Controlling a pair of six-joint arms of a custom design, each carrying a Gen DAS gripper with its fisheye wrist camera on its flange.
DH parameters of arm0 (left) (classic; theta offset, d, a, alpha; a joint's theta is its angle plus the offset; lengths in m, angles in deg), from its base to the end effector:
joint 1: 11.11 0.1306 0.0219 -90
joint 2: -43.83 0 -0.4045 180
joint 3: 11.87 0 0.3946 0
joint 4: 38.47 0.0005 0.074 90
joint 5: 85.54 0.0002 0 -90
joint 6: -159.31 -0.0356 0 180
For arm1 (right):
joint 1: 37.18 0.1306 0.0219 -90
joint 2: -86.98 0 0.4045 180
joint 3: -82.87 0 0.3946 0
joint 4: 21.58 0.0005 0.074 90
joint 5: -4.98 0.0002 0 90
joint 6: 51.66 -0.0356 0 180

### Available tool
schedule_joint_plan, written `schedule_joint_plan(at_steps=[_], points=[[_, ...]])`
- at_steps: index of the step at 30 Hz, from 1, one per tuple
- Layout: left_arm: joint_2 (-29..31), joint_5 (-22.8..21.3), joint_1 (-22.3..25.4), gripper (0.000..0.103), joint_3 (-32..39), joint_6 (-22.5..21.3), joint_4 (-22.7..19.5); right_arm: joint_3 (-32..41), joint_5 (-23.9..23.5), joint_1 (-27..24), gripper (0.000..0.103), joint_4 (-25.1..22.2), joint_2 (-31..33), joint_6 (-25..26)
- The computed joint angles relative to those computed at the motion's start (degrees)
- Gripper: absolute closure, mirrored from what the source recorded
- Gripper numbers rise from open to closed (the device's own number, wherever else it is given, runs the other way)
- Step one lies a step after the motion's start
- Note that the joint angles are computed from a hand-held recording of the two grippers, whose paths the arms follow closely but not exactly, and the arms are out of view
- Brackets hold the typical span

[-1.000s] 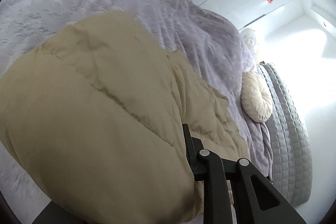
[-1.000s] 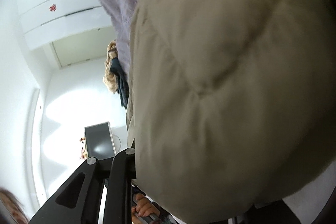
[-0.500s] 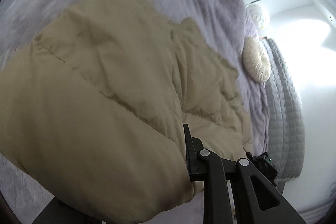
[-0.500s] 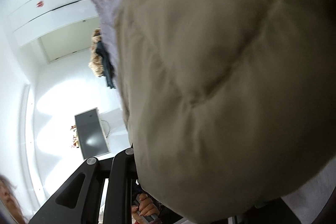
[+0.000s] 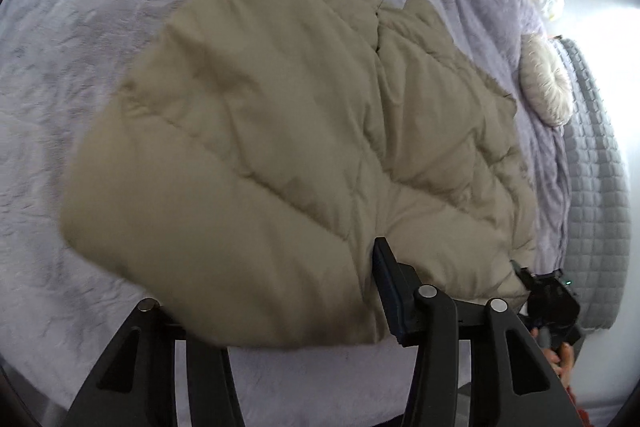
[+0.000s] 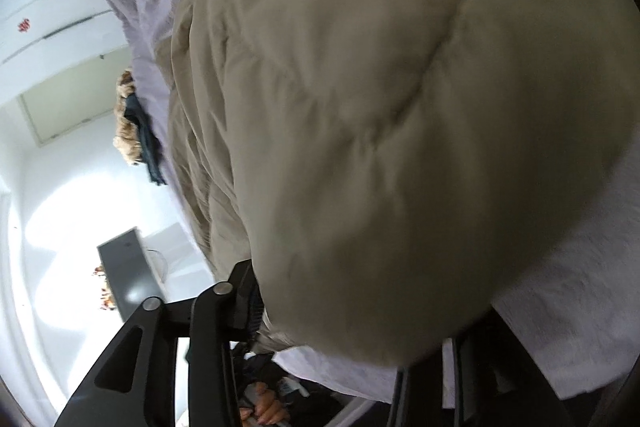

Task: Fold large clothes

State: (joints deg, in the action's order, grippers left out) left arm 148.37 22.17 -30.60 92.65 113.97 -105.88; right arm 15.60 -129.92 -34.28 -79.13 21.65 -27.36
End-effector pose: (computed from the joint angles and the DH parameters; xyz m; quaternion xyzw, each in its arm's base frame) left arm 0.5235 -0.1973 0.4223 -0.1817 0.9523 -0.2306 0.0837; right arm 0.6332 0.0567 0.3992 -0.3788 -0.8134 -0.4414 0.0067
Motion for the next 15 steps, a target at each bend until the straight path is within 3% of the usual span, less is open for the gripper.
schedule_joint_plan(at_steps=[1, 3, 6, 9, 12, 15], points=[[-0.08, -0.88, -0.05, 0.052, 0.44, -1.06, -1.62, 1.25, 0.36, 0.02, 0.055, -2.50, 0.32, 1.36], [-0.01, -2.72, -0.48, 0.052, 1.85, -3.37, -4.85, 7.17, 2.26, 0.11, 0.053, -13.35, 2.33, 8.40], [-0.26, -5.57, -1.17, 0.052, 3.54, -6.60, -9.11, 15.62, 7.13, 0.47, 0.052, -25.63, 4.87, 18.65], [-0.45, -7.07, -1.39, 0.052, 4.93, -7.11, -12.08, 20.46, 10.33, 0.74, 0.052, -31.48, 5.89, 23.58], [0.07, -8.01, -1.53, 0.052, 6.99, -7.58, -14.69, 25.77, 12.42, 1.55, 0.052, -35.63, 7.47, 25.11], [0.70, -9.12, -1.66, 0.052, 8.83, -8.92, -17.14, 27.59, 14.11, 2.84, 0.052, -37.63, 7.37, 27.19]])
